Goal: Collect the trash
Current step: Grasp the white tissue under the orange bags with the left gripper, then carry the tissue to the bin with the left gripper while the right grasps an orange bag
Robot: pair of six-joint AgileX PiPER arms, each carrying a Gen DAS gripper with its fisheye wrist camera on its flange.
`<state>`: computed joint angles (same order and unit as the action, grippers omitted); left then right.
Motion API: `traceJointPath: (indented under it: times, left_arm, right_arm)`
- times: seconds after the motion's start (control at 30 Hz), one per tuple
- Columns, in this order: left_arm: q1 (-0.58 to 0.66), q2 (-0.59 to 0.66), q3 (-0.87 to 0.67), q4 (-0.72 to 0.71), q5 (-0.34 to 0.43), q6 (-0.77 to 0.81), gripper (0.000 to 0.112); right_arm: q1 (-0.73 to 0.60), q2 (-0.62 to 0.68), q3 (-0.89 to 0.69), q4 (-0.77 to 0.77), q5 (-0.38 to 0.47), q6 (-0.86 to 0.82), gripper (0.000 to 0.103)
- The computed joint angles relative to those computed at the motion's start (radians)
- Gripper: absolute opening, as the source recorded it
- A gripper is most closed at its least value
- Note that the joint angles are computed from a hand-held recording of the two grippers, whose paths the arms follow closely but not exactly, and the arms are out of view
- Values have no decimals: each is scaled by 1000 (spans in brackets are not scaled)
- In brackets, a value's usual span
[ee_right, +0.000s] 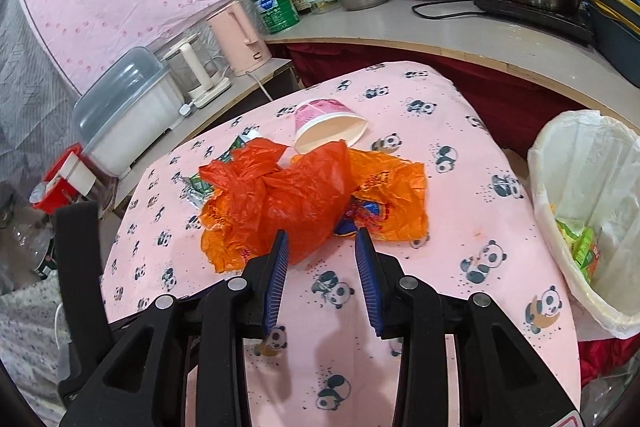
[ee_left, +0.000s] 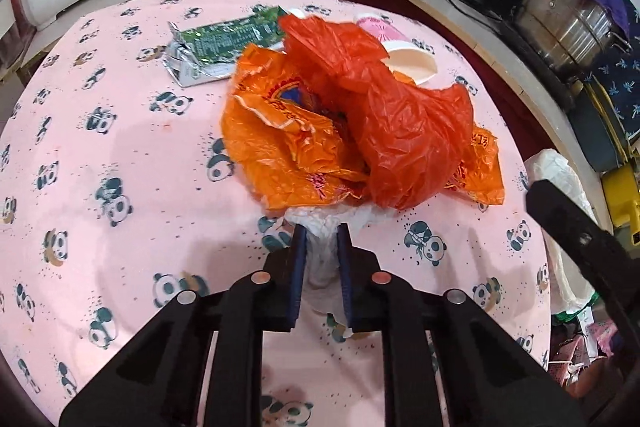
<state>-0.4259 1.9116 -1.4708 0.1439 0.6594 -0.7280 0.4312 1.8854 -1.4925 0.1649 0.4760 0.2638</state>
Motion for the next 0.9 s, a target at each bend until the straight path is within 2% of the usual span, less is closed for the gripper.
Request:
traceJointPath:
  times: [0.07, 0.17, 0.37, 0.53, 0.63, 0.67, 0.83, 0.9]
  left_arm:
    - [11, -40, 36, 3, -11, -3, 15]
    - [31, -89, 68, 8, -10, -6, 15]
    - [63, -129, 64, 32, 4, -21, 15]
    - [86, -140, 60, 42, 9, -28, 15]
    - [98, -141, 60, 46, 9, -30, 15]
    - [103, -141, 60, 43, 8, -27, 15]
    - [106, -138, 50, 40, 11, -30, 15]
    - [98, -143, 48, 50, 12, -39, 15]
  right_arm:
    - [14, 17, -32, -11, 12, 5, 40]
    - [34, 54, -92, -18, 37, -1, 42]
    - [75, 168, -256, -85, 95, 60, 56]
    - [95, 294, -418, -121, 194, 90, 56]
    - [107, 334, -448, -166, 209, 129, 57]
    - [111, 339, -445, -185, 203, 140, 56]
    - [97, 316, -415, -157, 176, 116, 26]
    - [88, 278, -369, -137, 144, 104, 20]
